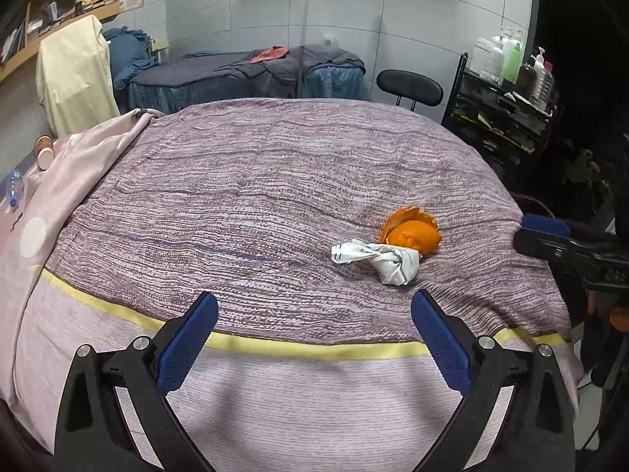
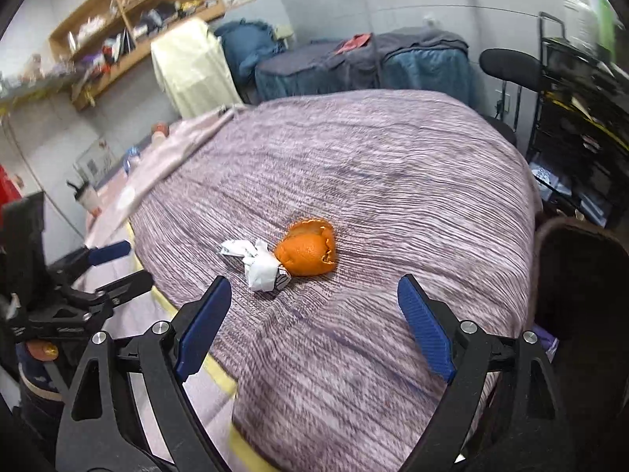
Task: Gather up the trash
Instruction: 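Move both tools back over the orange peel and white tissue on the bed, then grasp the orange peel with the right tool while the left tool grasps the white tissue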
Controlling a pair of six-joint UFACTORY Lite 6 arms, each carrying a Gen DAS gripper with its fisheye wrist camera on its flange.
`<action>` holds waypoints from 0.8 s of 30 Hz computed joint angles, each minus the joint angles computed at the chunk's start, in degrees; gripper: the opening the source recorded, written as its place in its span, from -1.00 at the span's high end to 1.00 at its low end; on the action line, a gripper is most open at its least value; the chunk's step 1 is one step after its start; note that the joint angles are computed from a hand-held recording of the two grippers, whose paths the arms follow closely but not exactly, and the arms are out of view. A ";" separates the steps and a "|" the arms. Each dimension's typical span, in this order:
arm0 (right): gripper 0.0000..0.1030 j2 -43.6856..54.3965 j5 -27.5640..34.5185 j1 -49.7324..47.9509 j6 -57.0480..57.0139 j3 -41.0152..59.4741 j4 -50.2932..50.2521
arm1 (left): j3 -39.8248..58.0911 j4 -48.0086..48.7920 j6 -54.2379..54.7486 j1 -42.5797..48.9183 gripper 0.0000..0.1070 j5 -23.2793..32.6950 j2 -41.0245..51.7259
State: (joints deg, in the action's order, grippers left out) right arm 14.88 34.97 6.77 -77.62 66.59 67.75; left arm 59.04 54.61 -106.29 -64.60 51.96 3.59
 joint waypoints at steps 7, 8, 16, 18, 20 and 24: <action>-0.66 17.91 1.19 8.34 24.78 23.07 -20.98 | -0.09 -0.30 3.01 1.39 -0.81 -2.46 0.52; -0.65 21.78 2.66 9.23 29.47 28.28 -24.36 | 0.13 -0.24 3.41 1.48 -0.81 -2.65 0.73; -0.30 43.88 15.02 14.32 48.06 58.97 -40.10 | 0.65 -0.65 6.39 3.34 -0.81 -5.87 2.19; -0.03 45.08 15.36 14.30 48.37 60.45 -40.14 | 1.26 -0.84 7.39 3.73 -0.81 -6.49 2.86; 0.03 43.88 14.15 13.82 46.54 58.16 -38.17 | 2.35 -1.25 8.84 4.32 -0.81 -7.09 3.98; 0.07 35.57 7.47 12.07 39.00 45.76 -30.58 | 5.17 -2.85 13.13 6.15 -0.81 -9.30 6.84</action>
State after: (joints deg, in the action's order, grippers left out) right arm 50.45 42.44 18.85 -38.62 112.35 37.17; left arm 64.21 51.76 -93.16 -58.45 42.66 10.43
